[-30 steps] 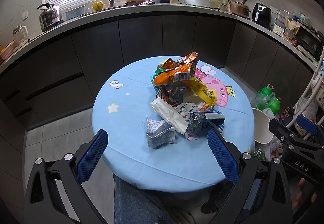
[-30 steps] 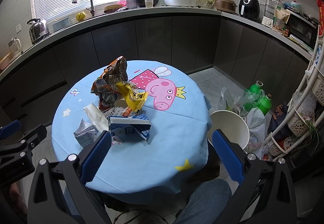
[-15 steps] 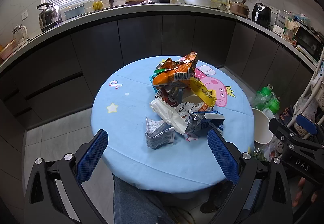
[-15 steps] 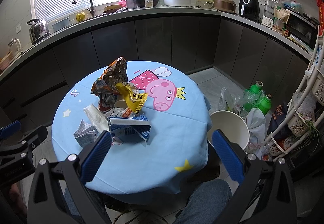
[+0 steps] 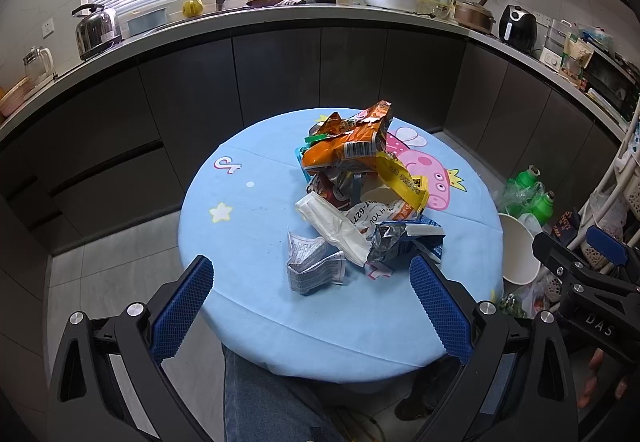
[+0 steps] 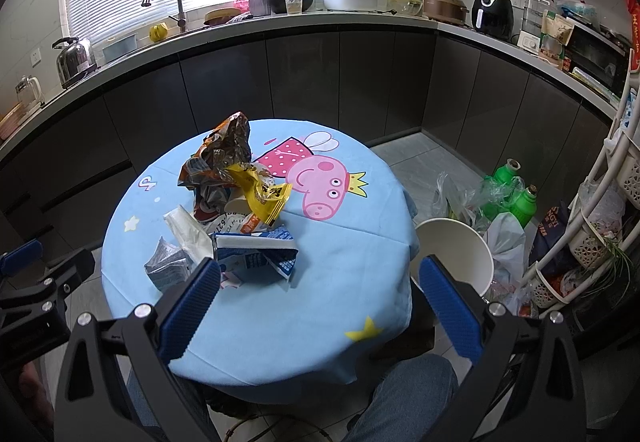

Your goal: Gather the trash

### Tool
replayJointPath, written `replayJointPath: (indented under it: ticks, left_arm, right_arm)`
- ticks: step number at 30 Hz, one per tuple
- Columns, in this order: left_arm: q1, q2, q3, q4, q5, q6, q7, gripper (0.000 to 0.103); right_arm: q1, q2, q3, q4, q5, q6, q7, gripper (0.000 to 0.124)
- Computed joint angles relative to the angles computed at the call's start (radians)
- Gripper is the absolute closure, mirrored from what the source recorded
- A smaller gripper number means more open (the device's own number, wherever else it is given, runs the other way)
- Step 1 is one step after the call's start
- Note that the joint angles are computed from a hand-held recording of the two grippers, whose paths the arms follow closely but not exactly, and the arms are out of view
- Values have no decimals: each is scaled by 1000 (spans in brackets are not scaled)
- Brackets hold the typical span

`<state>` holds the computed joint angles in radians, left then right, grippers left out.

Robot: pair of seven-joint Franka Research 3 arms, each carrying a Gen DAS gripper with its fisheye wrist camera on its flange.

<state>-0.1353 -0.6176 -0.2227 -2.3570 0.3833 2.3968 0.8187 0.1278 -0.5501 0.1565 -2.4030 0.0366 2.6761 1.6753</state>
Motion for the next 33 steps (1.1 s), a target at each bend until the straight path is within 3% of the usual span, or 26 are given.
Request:
replayJointPath:
  ticks: [13,17,20,23,25,28,33]
  left_arm:
    - [-1,37,15,22,-17,-7,17,9]
    - [-7,39,52,1,-46,50,46,9]
    - [-3,36,90,-24,-83,97,77,9]
    - [-24,35,140,-57,-154,142,150,9]
    - [-34,42,164,-75,-195,167,205,9]
    - [-47,70,190,-86,-258,176,285,9]
    - [-47,132,211,-75,-362,174,373,21]
  right_arm:
    - [8,36,-9,30,4,-25,-11,24]
    - [55,76,-52,41,55,-8,-75,24]
    - [128,124,-115,54,144,13,-213,24]
    - [176,209,-156,117,240,-63,-354,24]
    - [192,252,-165,138,311,-61,-442,24]
    - [252,327,-205,190,496,-63,-712,24]
    - [228,422,-153,248,520,-37,-907,26]
